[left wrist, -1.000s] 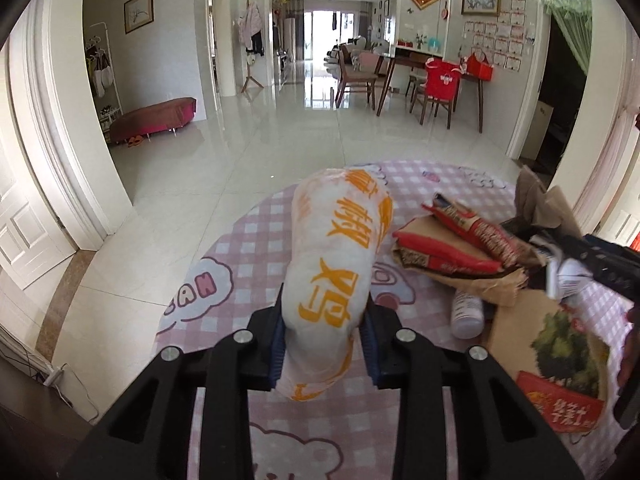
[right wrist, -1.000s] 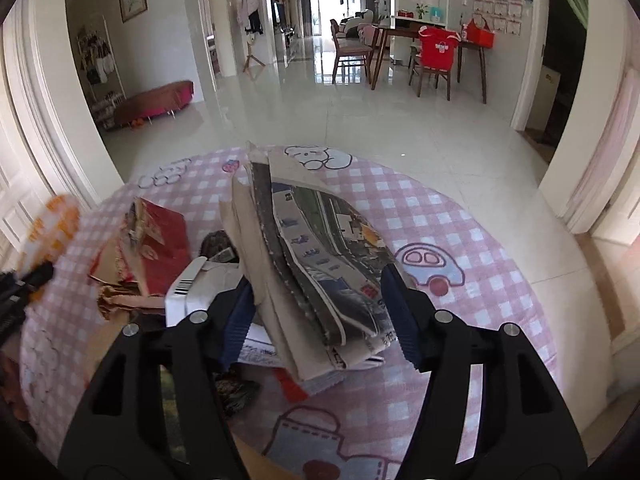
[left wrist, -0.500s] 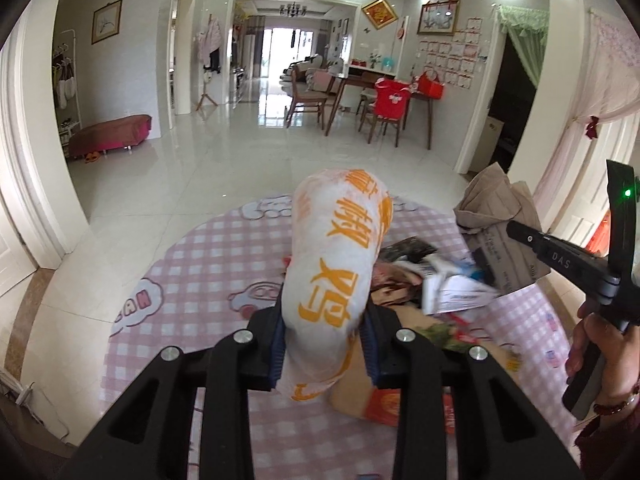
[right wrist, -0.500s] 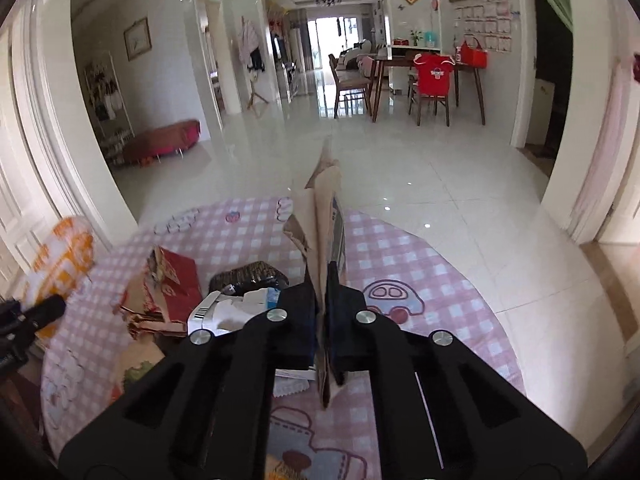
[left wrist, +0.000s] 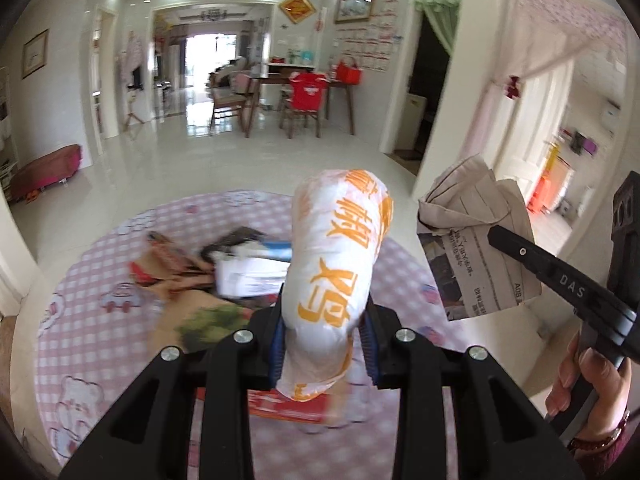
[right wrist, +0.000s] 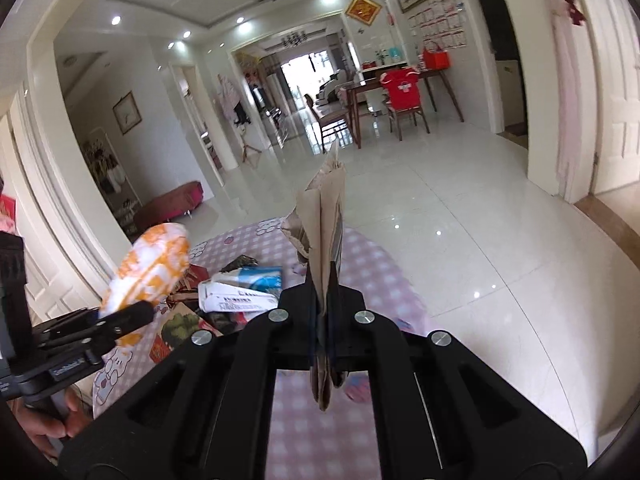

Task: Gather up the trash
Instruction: 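Lift the newspaper with the right gripper and carry both items toward the bin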

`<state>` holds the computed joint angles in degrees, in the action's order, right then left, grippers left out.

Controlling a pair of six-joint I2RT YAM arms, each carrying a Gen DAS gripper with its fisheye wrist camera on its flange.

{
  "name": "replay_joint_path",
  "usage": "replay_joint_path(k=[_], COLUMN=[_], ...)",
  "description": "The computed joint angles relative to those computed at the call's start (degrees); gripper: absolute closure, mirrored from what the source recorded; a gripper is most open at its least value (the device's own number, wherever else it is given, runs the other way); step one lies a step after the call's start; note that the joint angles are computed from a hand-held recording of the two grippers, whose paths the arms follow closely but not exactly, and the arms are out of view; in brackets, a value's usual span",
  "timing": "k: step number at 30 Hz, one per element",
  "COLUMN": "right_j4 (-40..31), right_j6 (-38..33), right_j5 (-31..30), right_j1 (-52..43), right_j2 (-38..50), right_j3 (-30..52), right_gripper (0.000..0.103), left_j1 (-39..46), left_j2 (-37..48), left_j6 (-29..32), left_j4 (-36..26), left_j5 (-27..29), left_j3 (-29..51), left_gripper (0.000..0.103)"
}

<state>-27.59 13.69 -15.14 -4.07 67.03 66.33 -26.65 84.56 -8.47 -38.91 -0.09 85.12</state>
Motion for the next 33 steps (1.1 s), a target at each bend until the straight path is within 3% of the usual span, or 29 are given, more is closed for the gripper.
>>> replay_joint_path(k=[5,10,13,19,20,22,23,24,29,33], right_j4=[-5.3,-10.7,-13.8,-14.9,-14.9,-14.0,-14.1,-14.3,-13.9,-14.5], right_j6=[-5.1,-15.6,-23.5,-35.6,-36.7,-37.6,-38.9,-40.3,-42.4,-43.0], right_j5=[-13.2,-23.6,-30.4,-35.9,-36.1,-36.5,-36.7,-36.7,-36.2,-36.3], right_j1=[-20.8,-43.1,-57.0,-75.9,-77.5,-80.6,-81.9,-83.2,-84.3,-83.6], right_j2=[-11.8,-17.3,-16.8,-10.1,-9.0,-6.9,-5.8,-4.5,-1.2,-1.5], right_j3=[-7.8,-13.7,-16.4,-19.3,-19.2,-19.4,-19.4,-19.4,-19.7,-20.6], right_gripper=[0.099,0.099,0.099,0.099,0.099,0.099,0.099,0.099,0.099,0.099], left_j1=[-13.1,-24.3,-29.2,-35.2,-35.5,-36.1,-36.3,-36.7,-36.9,-36.6], left_j2=[5.6,18.3,28.1,47.1,49.6,56.0,57.0,57.9,57.8,54.3], left_j6=[-2.6,-4.1,-4.9,-5.4,-5.4,-5.5,-6.2,-7.2,-8.5,-8.4], left_j4=[-0.6,-2.9,-5.9,-12.9,-14.1,-17.6,-18.6,-18.2,-16.9,-14.9], left_j5=[-3.5,-4.2,-4.5,-2.9,-2.0,-0.2,-1.4,-3.3,-2.5,-3.7], left_j3=[3.4,12.2,20.4,41.1,44.6,53.8,55.2,55.8,52.9,46.7], left_gripper=[0.072,0.072,0.072,0.069,0.065,0.040,0.022,0.020,0.020,0.020])
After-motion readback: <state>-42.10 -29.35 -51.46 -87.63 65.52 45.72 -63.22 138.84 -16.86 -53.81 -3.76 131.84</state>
